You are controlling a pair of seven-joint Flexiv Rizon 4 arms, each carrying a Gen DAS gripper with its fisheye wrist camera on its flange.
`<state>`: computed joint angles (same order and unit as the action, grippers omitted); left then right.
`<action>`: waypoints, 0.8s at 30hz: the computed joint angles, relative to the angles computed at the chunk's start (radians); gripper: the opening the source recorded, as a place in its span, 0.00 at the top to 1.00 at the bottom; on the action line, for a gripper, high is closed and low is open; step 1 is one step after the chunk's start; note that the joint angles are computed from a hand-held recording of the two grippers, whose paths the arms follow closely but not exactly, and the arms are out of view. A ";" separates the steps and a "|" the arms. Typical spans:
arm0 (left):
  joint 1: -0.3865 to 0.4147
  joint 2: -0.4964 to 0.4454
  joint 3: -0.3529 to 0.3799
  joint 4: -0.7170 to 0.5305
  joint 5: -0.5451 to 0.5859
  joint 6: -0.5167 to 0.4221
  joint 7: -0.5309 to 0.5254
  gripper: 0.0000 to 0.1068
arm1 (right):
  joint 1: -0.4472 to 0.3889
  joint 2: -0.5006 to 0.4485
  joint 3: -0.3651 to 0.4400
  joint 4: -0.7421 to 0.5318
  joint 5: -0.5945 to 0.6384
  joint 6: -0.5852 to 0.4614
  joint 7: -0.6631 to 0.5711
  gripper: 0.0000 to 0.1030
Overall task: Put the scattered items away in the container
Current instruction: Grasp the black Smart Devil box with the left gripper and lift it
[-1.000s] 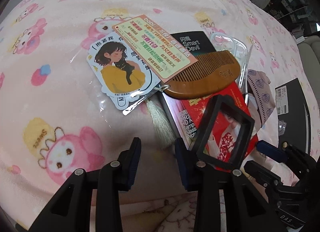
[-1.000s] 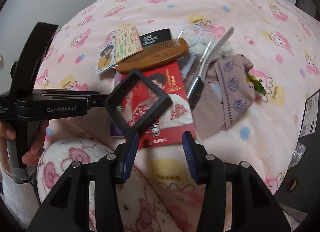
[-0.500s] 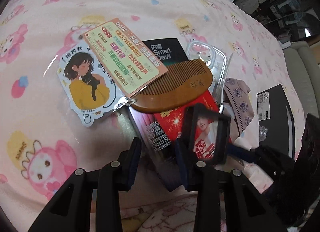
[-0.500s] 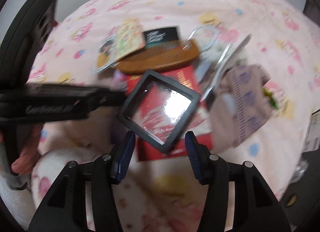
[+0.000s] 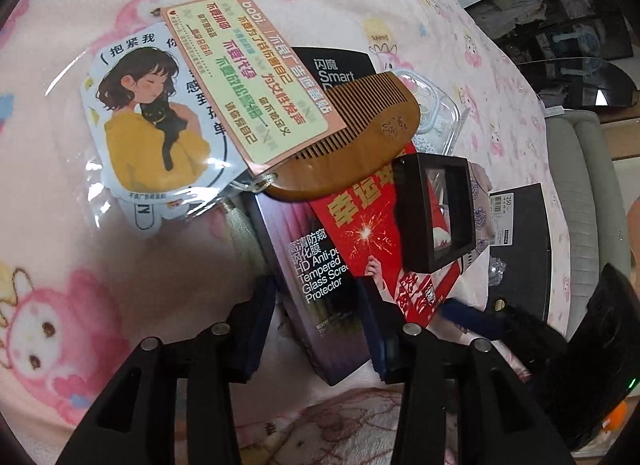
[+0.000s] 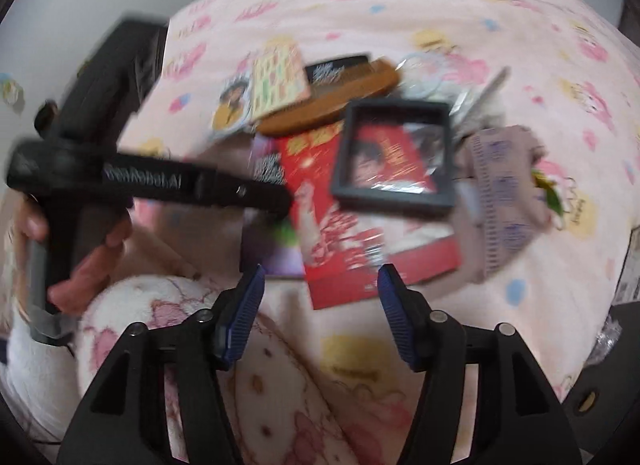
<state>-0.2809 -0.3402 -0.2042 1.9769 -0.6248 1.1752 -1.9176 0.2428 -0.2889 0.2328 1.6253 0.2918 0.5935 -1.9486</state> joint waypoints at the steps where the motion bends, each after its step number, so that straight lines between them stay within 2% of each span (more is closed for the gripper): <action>1: 0.003 0.008 -0.003 0.007 -0.008 -0.003 0.005 0.65 | 0.007 -0.001 -0.001 0.008 -0.009 0.017 0.010 0.37; 3: 0.009 0.022 -0.012 0.026 -0.035 0.001 0.024 0.65 | 0.016 -0.007 -0.005 0.008 -0.025 0.036 0.032 0.37; 7: 0.038 0.006 -0.072 0.048 -0.191 0.039 0.148 0.61 | 0.073 -0.006 -0.053 0.099 -0.243 0.200 0.148 0.37; 11: 0.039 -0.002 -0.101 0.058 -0.346 0.041 0.260 0.58 | 0.044 -0.022 -0.063 0.090 -0.275 0.217 0.229 0.36; 14: 0.002 0.008 -0.060 0.056 -0.306 0.063 0.226 0.64 | 0.014 -0.015 -0.050 0.074 -0.250 0.201 0.243 0.37; 18: -0.020 0.050 -0.079 0.092 -0.384 0.177 0.250 0.75 | -0.036 0.003 -0.013 0.031 -0.113 0.119 0.178 0.37; 19: -0.031 0.064 -0.067 0.100 -0.371 0.191 0.235 0.77 | -0.041 0.012 -0.010 0.029 -0.092 0.103 0.168 0.37; 24: -0.070 0.114 0.012 0.106 -0.157 0.189 0.053 0.82 | -0.041 0.042 -0.005 0.024 -0.018 0.066 0.123 0.37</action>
